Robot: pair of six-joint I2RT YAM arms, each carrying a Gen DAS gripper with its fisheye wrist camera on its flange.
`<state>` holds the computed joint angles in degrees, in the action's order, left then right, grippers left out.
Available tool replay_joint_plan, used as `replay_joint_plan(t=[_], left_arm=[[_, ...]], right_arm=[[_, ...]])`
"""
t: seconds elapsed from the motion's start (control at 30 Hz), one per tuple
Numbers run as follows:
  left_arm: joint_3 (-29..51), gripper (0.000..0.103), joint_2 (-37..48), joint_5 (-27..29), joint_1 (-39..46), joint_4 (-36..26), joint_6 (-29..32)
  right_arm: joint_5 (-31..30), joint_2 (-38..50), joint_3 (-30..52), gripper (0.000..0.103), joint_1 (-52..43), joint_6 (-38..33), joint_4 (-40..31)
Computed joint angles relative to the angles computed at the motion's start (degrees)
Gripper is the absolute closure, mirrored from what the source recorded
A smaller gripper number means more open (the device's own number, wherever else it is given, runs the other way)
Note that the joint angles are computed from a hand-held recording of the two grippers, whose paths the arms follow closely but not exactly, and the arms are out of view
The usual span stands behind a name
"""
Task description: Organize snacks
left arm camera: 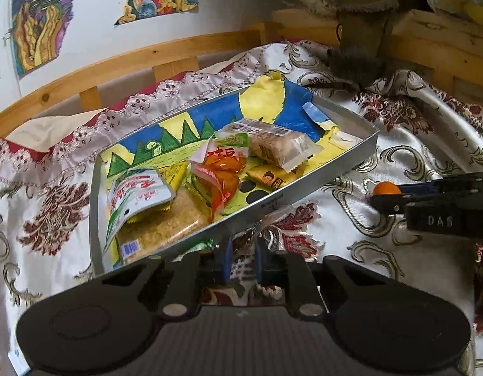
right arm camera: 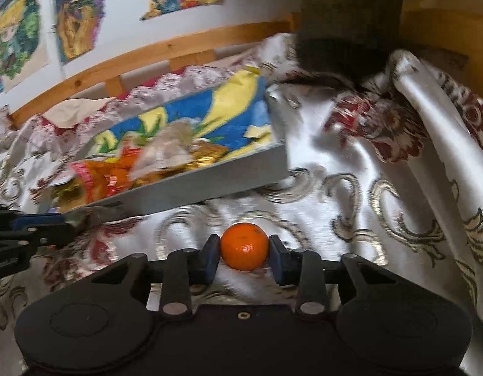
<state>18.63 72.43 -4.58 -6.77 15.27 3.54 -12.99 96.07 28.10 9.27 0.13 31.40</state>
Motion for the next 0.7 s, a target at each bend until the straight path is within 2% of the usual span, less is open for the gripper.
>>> replay_joint_plan(t=[0.23,0.33,0.37,0.4,0.53,0.63,0.7], left_arm=[[-8.71,0.087,-14.47,1.16,-1.08,-2.80,-4.64],[-11.88,0.087,-23.66,1.21,-1.04,-8.05,-7.84],[-12.51,0.094,-26.42,1.44,-0.86,-10.37,-8.83],[-12.96,0.095,-28.58,2.36,-0.22,-12.40,-9.61],[-13.68,0.095,-32.33,5.93,2.51,-17.61,-11.31],[-13.63,0.091,-35.47,10.95,7.34,-21.13,-12.56],[-12.79,0.079,-34.03,15.34,11.21,-21.51,-12.96]], right_arm=[[-1.47,-7.74,-4.92,0.068,4.55,-3.09,-1.83],[-2.10,-11.19,-6.84,0.068,5.60,-3.68,-4.37],[-2.15,-12.45,-7.51,0.068,5.82,-3.82,-5.32],[-2.06,-13.53,-8.09,0.068,6.11,-3.97,-6.11],[-1.44,-16.51,-10.46,0.068,7.49,-4.58,-7.48],[-0.69,-16.39,-11.20,0.068,8.43,-5.20,-7.02],[-0.45,-15.66,-11.27,0.068,8.68,-5.57,-6.35]])
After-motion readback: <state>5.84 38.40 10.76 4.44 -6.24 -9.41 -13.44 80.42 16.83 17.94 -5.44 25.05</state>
